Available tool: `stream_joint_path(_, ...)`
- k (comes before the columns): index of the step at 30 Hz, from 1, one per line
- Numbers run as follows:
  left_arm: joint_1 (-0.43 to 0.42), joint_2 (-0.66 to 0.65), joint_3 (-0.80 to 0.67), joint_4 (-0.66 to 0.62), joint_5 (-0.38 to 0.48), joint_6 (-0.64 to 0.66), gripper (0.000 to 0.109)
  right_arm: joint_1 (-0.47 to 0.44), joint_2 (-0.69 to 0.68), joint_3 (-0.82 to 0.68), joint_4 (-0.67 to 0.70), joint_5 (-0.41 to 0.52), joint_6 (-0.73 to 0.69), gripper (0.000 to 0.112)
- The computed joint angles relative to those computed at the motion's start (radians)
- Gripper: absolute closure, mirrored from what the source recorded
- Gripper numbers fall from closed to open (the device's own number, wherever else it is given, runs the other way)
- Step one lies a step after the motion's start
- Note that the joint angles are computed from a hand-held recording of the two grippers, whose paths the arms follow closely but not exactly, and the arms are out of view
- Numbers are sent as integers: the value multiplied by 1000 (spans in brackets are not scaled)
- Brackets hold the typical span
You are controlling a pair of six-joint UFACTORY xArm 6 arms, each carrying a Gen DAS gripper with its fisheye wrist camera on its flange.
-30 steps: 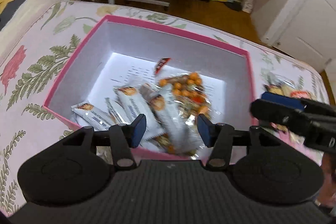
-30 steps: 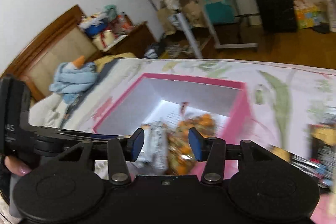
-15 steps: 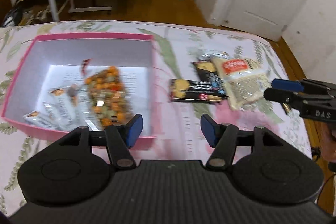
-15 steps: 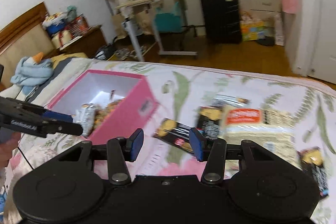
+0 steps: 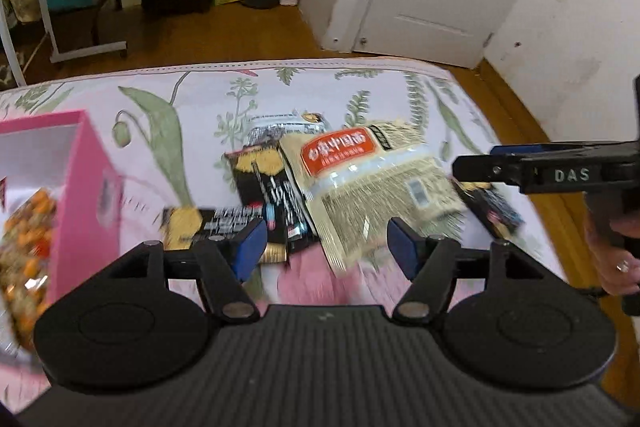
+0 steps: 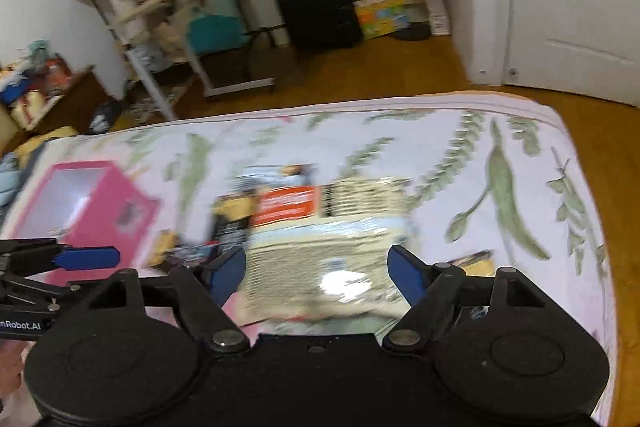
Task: Organize snacks
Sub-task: 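Move both tools to the cream noodle bag and close on it, then lift the noodle bag with both tools into the pink box and release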
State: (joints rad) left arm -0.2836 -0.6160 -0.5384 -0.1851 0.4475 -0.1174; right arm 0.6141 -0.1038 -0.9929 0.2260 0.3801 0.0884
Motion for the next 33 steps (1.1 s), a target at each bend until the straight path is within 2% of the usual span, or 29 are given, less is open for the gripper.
stream_joint_path(3, -13, 139, -41, -83, -77, 51, 43, -18, 73, -23, 151, -50, -141, 30)
stream_joint_path(5, -22, 220, -66, -180, -118, 100, 43, -30, 130, -57, 321, -56, -273, 30)
stream_joint_path(7, -34, 281, -81, -233, -160, 116, 43, -43, 179, -92, 429, -42, -355, 30)
stream_joint_path(9, -47, 319, -85, -219, -199, 83, 43, -50, 213, -110, 429, -26, -337, 30)
stream_joint_path(11, -64, 349, -97, -278, -212, 124, 43, -50, 237, -118, 420, -30, -311, 30)
stream_joint_path(15, -93, 407, -134, -403, -214, 223, 42, -46, 254, -126, 580, -9, -432, 28)
stream_joint_path(20, -106, 445, -160, -547, -230, 302, 38, -47, 271, -143, 459, 2, -353, 30)
stream_joint_path(22, -105, 457, -174, -604, -218, 345, 38, -52, 278, -151, 493, 18, -357, 28)
stream_joint_path(24, -99, 459, -187, -626, -185, 387, 39, -50, 275, -149, 489, 17, -358, 33)
stream_joint_path(25, -96, 456, -190, -593, -174, 366, 41, -47, 268, -146, 472, 19, -355, 39)
stream_joint_path(27, -85, 446, -199, -525, -133, 315, 41, -44, 249, -138, 439, 35, -324, 42)
stream_joint_path(30, -75, 411, -197, -454, -75, 275, 41, -45, 211, -134, 325, 109, -187, 42)
stream_joint_path(33, -77, 339, -157, -392, -44, 250, 41, -38, 161, -103, 321, 141, -158, 42)
